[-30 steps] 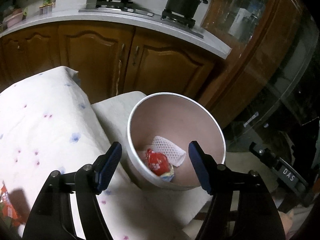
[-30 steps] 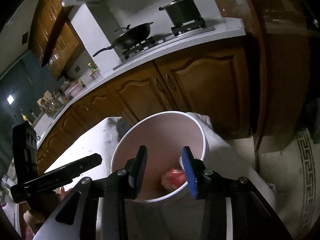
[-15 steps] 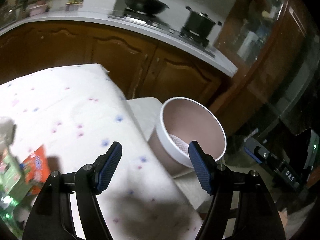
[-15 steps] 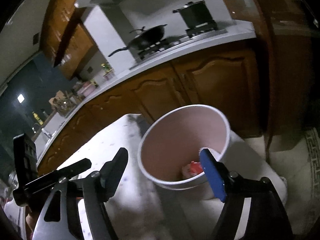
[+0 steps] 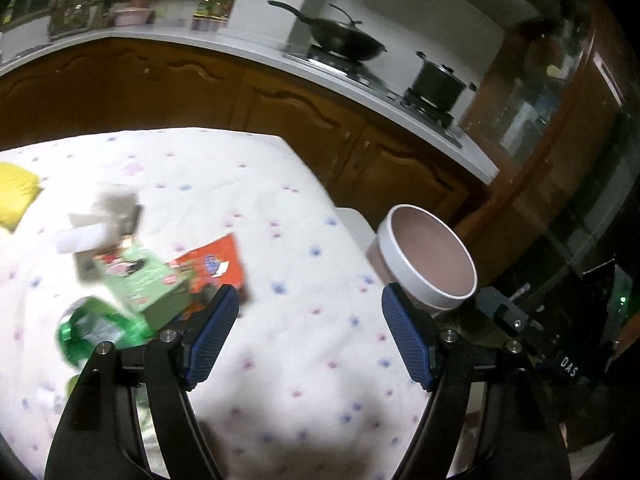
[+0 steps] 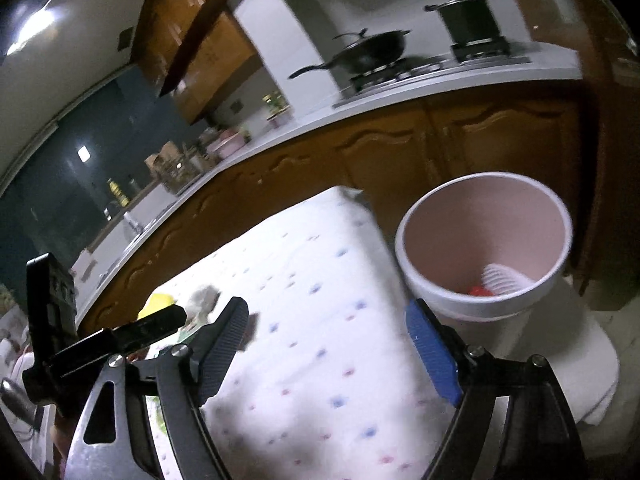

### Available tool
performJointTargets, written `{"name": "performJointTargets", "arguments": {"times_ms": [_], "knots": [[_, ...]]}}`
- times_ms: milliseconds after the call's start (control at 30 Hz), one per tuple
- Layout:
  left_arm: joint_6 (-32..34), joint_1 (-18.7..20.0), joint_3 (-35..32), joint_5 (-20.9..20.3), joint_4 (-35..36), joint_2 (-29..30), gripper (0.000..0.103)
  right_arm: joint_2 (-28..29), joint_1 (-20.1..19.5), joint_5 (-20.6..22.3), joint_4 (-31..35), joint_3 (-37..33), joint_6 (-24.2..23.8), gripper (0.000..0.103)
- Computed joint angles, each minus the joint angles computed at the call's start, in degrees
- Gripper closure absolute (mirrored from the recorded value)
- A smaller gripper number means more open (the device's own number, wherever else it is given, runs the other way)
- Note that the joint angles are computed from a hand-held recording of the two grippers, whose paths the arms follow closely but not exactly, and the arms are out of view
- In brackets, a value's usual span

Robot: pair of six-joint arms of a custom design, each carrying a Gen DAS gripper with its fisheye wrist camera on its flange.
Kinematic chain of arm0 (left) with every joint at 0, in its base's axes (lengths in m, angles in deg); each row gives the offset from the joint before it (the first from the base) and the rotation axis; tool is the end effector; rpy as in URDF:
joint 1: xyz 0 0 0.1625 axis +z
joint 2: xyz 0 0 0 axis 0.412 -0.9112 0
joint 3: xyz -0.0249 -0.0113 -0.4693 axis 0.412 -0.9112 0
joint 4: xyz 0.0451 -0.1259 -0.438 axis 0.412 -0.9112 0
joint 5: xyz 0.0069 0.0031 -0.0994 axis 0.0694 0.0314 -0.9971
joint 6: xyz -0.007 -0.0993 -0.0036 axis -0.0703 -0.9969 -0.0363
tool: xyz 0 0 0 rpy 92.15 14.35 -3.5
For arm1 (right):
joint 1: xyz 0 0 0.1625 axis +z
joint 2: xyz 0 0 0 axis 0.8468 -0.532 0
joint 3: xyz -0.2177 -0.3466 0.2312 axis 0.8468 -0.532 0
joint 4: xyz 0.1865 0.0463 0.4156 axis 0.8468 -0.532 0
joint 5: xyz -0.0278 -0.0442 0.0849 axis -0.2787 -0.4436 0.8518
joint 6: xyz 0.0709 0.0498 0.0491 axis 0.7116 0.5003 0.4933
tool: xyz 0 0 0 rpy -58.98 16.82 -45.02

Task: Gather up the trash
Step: 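Move both open tools back over the remaining trash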

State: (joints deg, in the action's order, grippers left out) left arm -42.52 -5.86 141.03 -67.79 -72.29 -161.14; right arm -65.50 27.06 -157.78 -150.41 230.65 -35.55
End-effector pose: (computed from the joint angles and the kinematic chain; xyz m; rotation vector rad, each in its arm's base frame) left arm -0.2976 -0.3212 0.1413 0.2602 2.5306 -1.0830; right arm 0.1070 -0.3513 0.2614 0.5696 -2.7079 1.0807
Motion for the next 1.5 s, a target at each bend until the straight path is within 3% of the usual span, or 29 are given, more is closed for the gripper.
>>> {"name": "performJointTargets", "arguments": {"times_ms": [400,867,1267,1500], "knots": [[-17.5,-6.2,6.2,3.0,21.6,-15.0,0.028,6.7,6.0,-2.5,-5.2,3.0,0.4,0.020],[-38.1,-11.0,9.2,2.2,50.4,-32.6,0.028,12.0,9.8,-4.5,-6.2,3.0,2.0,0.020],[-42.0,-11.8,9.3,1.5,58.0,-37.2,0.028,16.7,12.7,-6.0,-7.9,2.0,3.2,0.020],[-40.2,-10.2,9.2,0.9,57.2,-37.2,0.028,18.6,13.5,-6.1,-8.1,0.9,3.5,0.020]]}}
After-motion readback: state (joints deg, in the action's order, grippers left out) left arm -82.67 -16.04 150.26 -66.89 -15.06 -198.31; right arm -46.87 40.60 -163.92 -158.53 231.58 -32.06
